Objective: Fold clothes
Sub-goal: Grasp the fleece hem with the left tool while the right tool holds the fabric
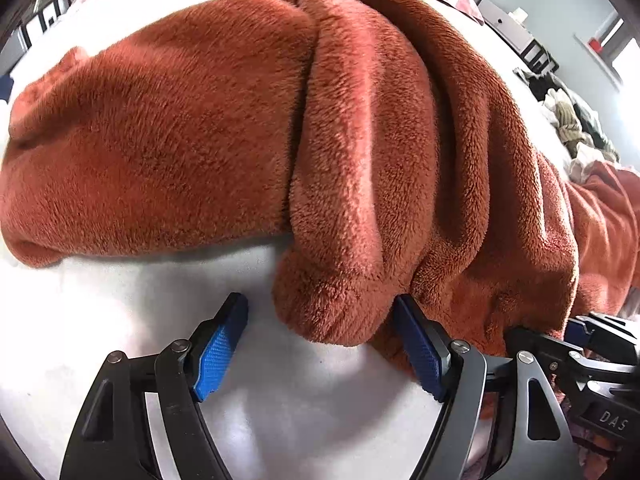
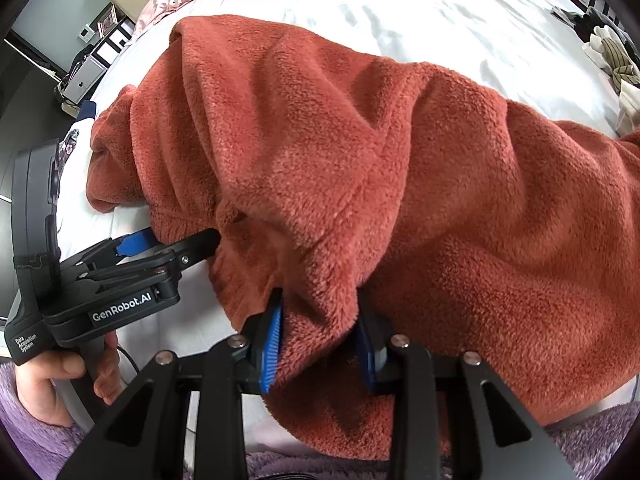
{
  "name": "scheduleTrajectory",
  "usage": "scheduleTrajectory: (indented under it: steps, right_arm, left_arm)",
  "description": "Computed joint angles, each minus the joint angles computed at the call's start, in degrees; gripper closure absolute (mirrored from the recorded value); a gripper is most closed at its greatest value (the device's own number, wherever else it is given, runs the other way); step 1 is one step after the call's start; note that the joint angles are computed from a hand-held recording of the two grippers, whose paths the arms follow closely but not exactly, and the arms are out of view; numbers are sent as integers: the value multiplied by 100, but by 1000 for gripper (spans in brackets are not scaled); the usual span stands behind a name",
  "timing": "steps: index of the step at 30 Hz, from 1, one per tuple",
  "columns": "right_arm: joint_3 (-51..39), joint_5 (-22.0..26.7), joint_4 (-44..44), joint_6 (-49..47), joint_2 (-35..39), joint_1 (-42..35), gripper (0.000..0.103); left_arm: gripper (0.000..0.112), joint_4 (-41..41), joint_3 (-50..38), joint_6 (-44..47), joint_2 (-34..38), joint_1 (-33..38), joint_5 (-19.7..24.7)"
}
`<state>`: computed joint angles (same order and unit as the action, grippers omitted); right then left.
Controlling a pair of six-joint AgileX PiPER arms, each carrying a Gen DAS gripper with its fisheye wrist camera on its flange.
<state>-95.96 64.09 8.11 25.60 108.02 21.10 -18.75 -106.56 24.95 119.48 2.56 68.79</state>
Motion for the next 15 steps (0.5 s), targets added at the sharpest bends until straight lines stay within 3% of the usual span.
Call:
scheduleTrajectory:
  steps: [2, 4, 10, 15]
  right_arm:
    - [108, -65, 25, -93, -54, -77, 71]
    - [120, -171, -25, -70, -24, -34, 73]
    - [492, -602, -191, -180, -309, 118, 85]
    - [-117, -469, -142, -309, -160, 311, 88]
  left_arm:
    - [41, -94, 30, 147, -68, 12, -26]
    - [61, -190, 62, 296, -137, 24, -51]
    - [90, -542, 3, 569, -247, 171, 49]
    - [94, -1030, -22, 896, -397, 477, -125]
